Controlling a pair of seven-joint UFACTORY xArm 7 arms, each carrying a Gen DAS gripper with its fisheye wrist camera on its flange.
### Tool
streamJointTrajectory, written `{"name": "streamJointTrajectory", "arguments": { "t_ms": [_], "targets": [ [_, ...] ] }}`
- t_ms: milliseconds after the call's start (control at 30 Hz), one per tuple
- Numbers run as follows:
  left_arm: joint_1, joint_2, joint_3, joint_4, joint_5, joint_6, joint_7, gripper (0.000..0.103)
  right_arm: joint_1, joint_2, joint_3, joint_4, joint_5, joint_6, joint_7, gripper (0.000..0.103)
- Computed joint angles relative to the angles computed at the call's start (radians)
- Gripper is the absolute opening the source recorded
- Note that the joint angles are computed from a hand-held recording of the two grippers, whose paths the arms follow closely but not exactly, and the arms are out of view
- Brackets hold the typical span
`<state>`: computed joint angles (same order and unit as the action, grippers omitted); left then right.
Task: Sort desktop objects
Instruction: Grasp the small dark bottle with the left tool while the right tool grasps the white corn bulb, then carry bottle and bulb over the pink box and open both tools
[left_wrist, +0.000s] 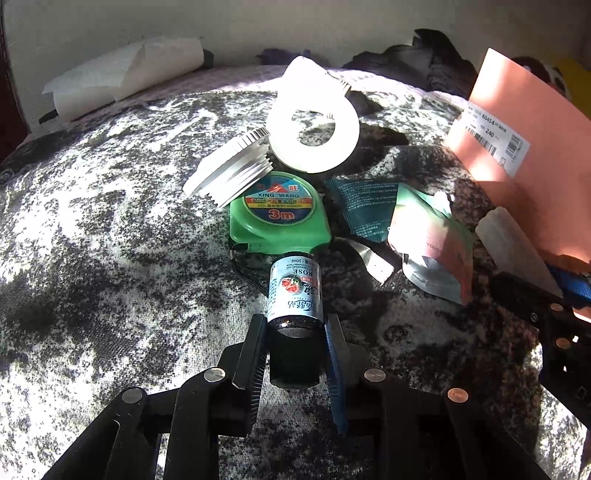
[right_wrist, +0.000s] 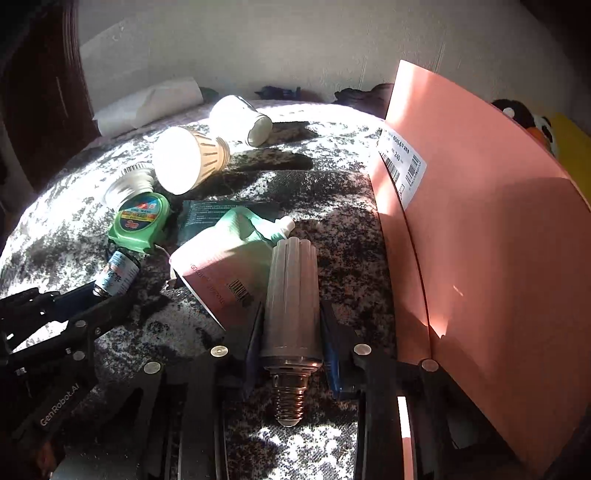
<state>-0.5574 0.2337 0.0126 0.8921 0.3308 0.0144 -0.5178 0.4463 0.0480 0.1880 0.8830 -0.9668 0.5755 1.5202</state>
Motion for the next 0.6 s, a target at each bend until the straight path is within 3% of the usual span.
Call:
{"name": "streamJointTrajectory", "arguments": {
  "t_ms": [100,267,433,500,600],
  "targets": [
    [0.035,-0.067,-0.034,-0.050,-0.034,0.023,-0.001,0.026,0.011,-0.084,0.026,-0.052,0.008,-0.017,0.005,0.031],
    [0.070,-0.252,-0.068,-0.179,0.012,0.035,-0.062,0.026,0.015,-0.214,0.099,-0.112,0.080,-0.030,-0.025,0.031],
    [0.082,-0.492,-0.120,-0.310,-0.086,0.083,-0.015,0.023,0.022,-0.343,0.191,-0.140,0.163,-0.004,-0.062,0.031],
    [0.073,-0.587,-0.133,-0.347,-0.125,0.103,0.010,0.012,0.029,-0.398,0.224,-0.146,0.202,0.015,-0.084,0.031],
    [0.055,-0.709,-0.151,-0.375,-0.178,0.137,0.043,0.012,0.033,-0.484,0.273,-0.152,0.250,0.046,-0.111,0.031]
  ]
}}
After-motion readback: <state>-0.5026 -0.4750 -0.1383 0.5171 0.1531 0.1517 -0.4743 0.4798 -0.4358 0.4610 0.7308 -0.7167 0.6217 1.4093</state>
